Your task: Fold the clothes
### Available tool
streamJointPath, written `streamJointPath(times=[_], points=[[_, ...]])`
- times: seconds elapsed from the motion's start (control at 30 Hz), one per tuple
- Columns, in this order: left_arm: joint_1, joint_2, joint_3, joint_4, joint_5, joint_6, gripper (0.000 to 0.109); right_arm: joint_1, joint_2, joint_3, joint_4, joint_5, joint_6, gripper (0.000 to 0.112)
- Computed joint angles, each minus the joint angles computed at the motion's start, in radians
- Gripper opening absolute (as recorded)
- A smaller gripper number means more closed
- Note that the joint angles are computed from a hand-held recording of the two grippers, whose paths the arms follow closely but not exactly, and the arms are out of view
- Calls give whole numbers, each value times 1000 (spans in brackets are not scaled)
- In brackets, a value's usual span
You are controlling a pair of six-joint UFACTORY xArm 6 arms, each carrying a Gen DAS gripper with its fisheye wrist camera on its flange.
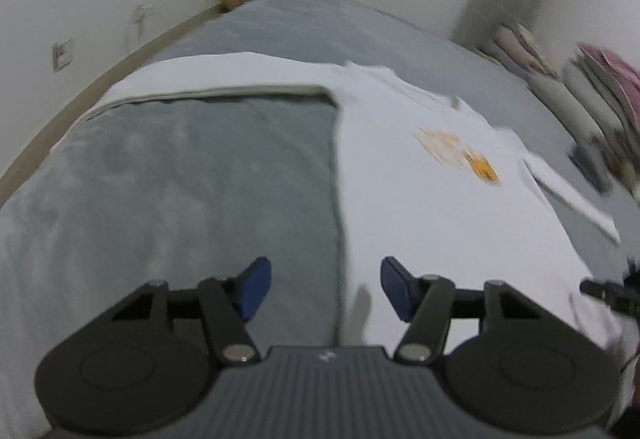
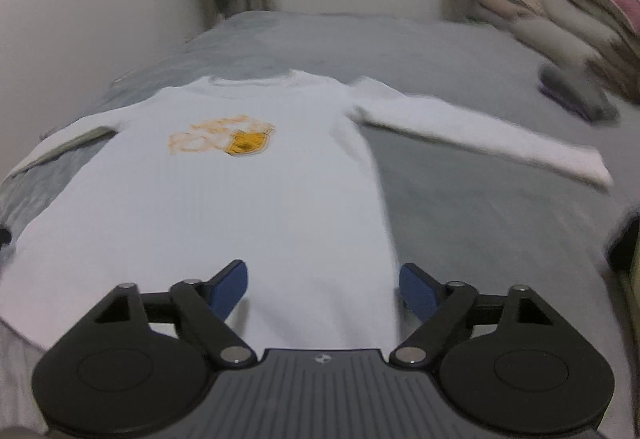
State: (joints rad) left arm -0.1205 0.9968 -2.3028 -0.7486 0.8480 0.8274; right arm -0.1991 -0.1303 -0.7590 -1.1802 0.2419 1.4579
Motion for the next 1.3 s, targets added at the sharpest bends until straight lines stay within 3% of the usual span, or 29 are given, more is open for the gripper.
streamJointPath(times=[0.17, 0.3, 0.37, 0.5, 0.6, 0.73, 0.83, 0.9, 0.97, 1.03, 1.1, 1.3], points=[[-47, -170, 322, -42, -202, 174, 55, -22, -77, 111, 52, -37, 0, 60], [-45, -193, 359, -67, -182, 209, 8, -5, -94, 129, 17, -37, 28, 36], [-39, -191, 351, -60, -159, 210, 4, -8, -93, 129, 5, -44, 32, 9], [-19, -166, 273, -20, -79, 174, 2, -46, -113, 147, -49, -113, 89, 8], [-13, -196, 288, -13, -67, 184, 2, -66, -167, 175, -47, -148, 73, 8], [-38, -256, 398, 15, -166, 230, 2, -70, -237, 226, 84, -174, -94, 8], [-65, -274, 468, 57, -273, 217, 3, -52, -191, 226, 255, -135, -263, 8], [-77, -282, 494, 67, -316, 211, 5, -33, -167, 203, 275, -94, -277, 8], [-81, -289, 504, 76, -338, 202, 12, -31, -157, 185, 219, -79, -228, 13], [-80, -288, 504, 82, -357, 194, 29, -34, -154, 183, 204, -71, -207, 26], [-83, -288, 508, 86, -391, 196, 37, -49, -164, 183, 138, -78, -145, 34], [-85, -245, 417, 108, -373, 169, 46, -54, -134, 126, 51, -60, -115, 42]])
